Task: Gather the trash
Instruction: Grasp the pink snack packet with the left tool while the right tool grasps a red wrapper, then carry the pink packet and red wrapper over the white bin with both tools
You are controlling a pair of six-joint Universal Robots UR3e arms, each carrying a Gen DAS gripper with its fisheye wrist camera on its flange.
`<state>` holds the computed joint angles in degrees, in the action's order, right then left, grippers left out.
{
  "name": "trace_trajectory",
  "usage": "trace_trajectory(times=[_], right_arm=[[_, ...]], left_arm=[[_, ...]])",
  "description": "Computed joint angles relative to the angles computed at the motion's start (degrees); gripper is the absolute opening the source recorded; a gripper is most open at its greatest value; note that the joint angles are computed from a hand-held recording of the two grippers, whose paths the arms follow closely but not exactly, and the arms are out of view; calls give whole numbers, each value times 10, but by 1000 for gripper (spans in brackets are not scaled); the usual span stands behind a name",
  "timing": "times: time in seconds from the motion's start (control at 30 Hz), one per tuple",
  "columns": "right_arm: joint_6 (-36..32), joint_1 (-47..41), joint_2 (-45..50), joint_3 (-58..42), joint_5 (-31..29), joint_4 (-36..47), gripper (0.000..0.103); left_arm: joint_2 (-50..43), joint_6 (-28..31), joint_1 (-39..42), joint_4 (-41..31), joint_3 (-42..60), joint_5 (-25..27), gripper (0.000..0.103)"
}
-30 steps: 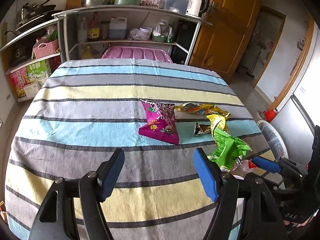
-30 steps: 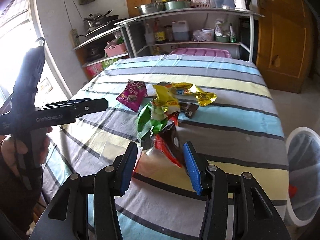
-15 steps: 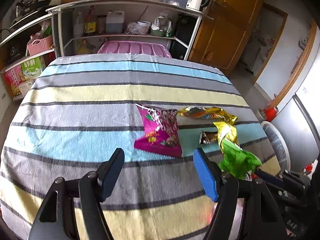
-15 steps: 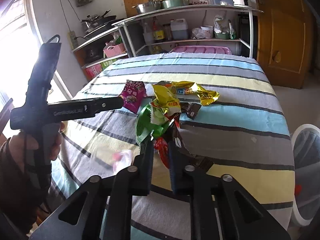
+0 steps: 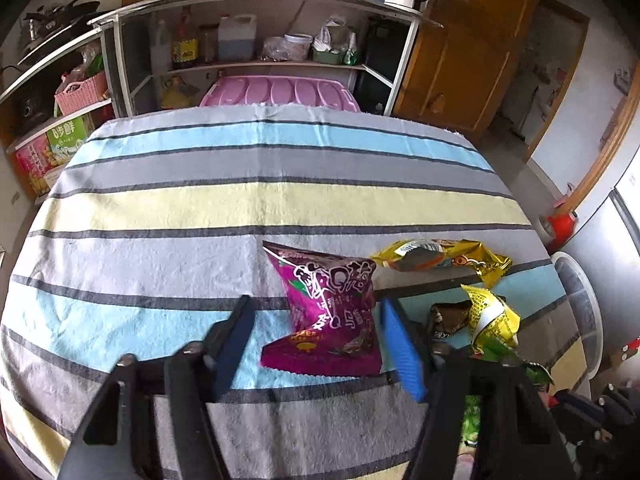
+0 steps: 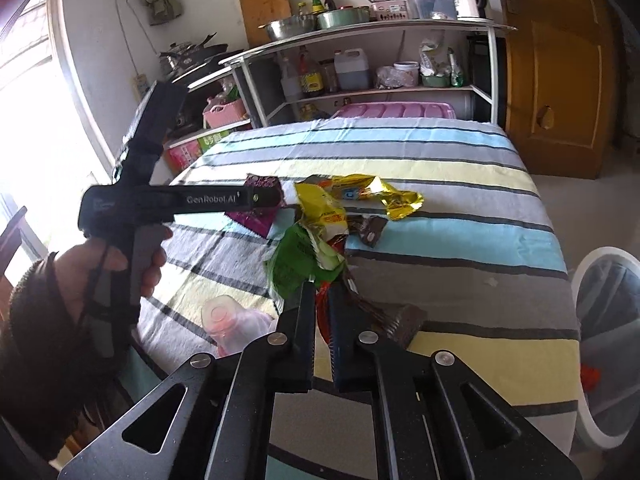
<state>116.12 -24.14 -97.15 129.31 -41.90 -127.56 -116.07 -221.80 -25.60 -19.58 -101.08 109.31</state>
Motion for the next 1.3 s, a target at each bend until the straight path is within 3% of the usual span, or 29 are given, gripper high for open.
trace_trajectory(times=[0.17, 0.37, 0.83, 1.07, 1.3], right_arm=[[-9, -17, -7, -1, 11, 24, 6], [-16, -27, -13, -5, 22, 41, 6], [-51, -76, -47, -11, 50, 106, 6], [-74, -116, -69, -20, 67, 152, 6], [-91, -169, -88, -36, 79, 195, 6]], left_arm=[[-6, 0, -4, -7, 8, 0, 47], [-1, 2, -8, -13, 9, 11, 40], [45, -5, -47, -5, -3, 34, 39], [27, 17, -92, -36, 74, 60, 39], [-28, 44, -121, -70, 185, 53, 39]])
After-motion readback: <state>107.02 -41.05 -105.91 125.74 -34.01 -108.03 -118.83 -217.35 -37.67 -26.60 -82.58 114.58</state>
